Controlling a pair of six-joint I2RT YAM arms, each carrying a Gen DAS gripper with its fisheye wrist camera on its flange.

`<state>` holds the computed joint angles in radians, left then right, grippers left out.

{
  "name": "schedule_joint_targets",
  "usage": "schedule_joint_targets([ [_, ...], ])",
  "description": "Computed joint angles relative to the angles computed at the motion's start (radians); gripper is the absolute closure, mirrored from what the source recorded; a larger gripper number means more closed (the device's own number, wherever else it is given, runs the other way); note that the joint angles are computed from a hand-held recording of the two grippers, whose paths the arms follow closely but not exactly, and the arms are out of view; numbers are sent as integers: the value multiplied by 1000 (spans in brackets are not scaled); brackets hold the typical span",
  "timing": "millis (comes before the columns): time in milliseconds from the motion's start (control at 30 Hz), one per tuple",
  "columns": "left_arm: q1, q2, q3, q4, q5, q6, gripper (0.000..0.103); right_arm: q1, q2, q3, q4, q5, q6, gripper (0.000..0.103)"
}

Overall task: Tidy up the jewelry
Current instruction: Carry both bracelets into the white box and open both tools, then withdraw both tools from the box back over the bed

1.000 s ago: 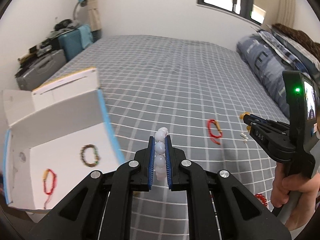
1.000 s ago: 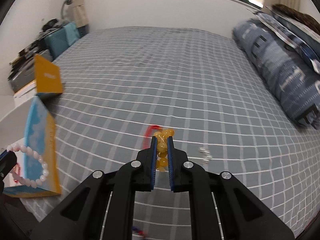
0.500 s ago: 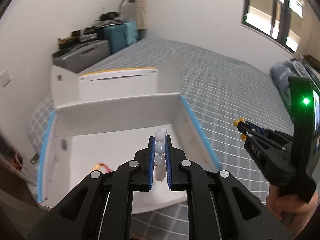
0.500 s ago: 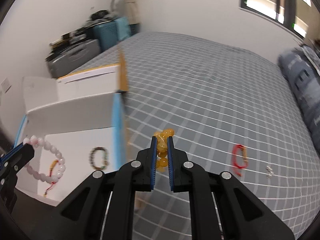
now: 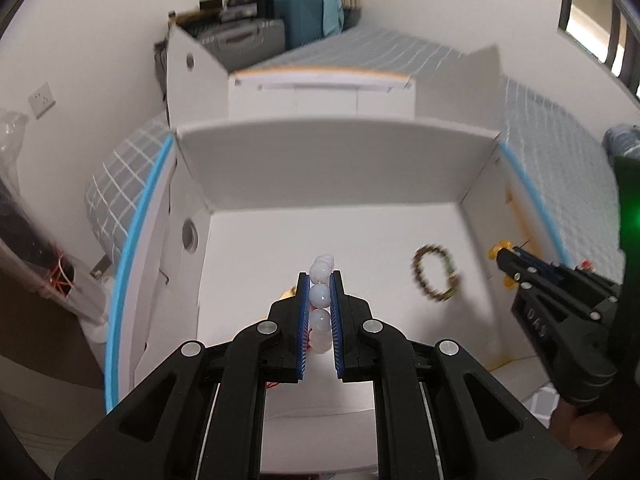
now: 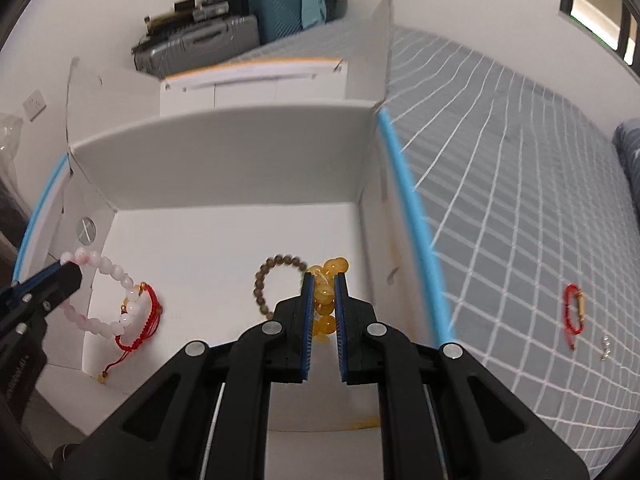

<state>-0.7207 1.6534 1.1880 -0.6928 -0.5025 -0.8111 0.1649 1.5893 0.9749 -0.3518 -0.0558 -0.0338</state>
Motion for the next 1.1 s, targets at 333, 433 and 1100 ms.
schedule_joint_targets([
  [333, 71, 16, -49, 17, 85, 16, 93, 19, 65, 44, -35, 38, 19, 94],
  [433, 73, 15, -53, 16, 85, 10, 93, 28, 69, 49, -38, 47, 22, 94],
  [1100, 61, -23, -37, -13, 9, -20, 35, 36, -73, -27, 11, 39, 19, 35],
])
